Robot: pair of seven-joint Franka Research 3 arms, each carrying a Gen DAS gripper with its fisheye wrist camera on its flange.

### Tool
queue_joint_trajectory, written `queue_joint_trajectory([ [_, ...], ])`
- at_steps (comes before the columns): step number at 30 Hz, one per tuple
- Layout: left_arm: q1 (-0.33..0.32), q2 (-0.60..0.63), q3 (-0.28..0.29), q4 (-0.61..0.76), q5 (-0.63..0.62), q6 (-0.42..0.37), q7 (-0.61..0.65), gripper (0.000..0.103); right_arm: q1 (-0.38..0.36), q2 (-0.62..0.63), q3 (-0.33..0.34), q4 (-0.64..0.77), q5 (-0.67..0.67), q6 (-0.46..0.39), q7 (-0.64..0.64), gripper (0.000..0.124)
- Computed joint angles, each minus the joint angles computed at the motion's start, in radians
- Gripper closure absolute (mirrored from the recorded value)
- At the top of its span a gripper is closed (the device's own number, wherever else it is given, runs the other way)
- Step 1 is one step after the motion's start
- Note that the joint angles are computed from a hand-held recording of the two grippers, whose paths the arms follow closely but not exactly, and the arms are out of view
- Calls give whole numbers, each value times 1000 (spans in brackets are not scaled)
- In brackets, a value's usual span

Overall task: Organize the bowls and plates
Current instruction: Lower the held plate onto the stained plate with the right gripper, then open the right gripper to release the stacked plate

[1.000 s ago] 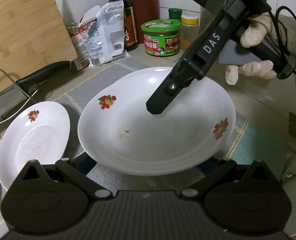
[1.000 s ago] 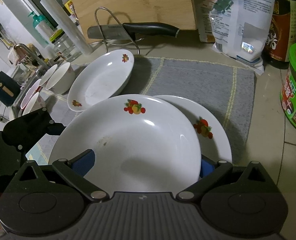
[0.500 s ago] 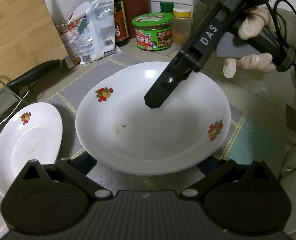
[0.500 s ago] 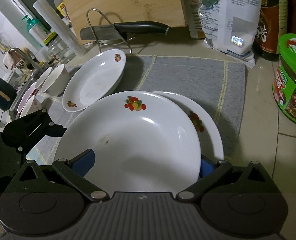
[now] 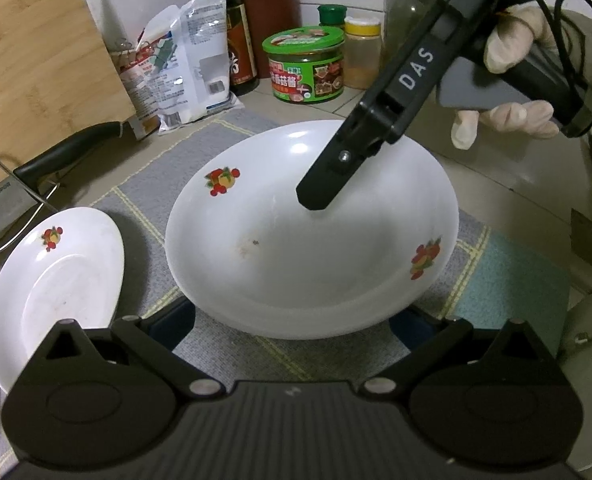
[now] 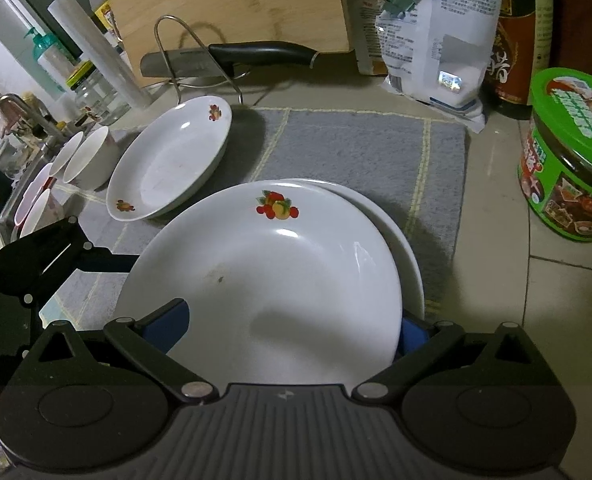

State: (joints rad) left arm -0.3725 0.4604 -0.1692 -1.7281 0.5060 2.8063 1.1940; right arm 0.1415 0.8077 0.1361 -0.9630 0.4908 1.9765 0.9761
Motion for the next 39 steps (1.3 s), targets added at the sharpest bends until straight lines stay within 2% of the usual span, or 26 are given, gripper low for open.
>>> queue_joint_trajectory([
  [24,-19,-11,24,-21,55,39,-69,1,19,-90,-26,-116,-44,67,25,21],
  [39,-60,-25,64,-33,159,32,-209,1,60,-149,-63,-206,-135,127,62,21],
])
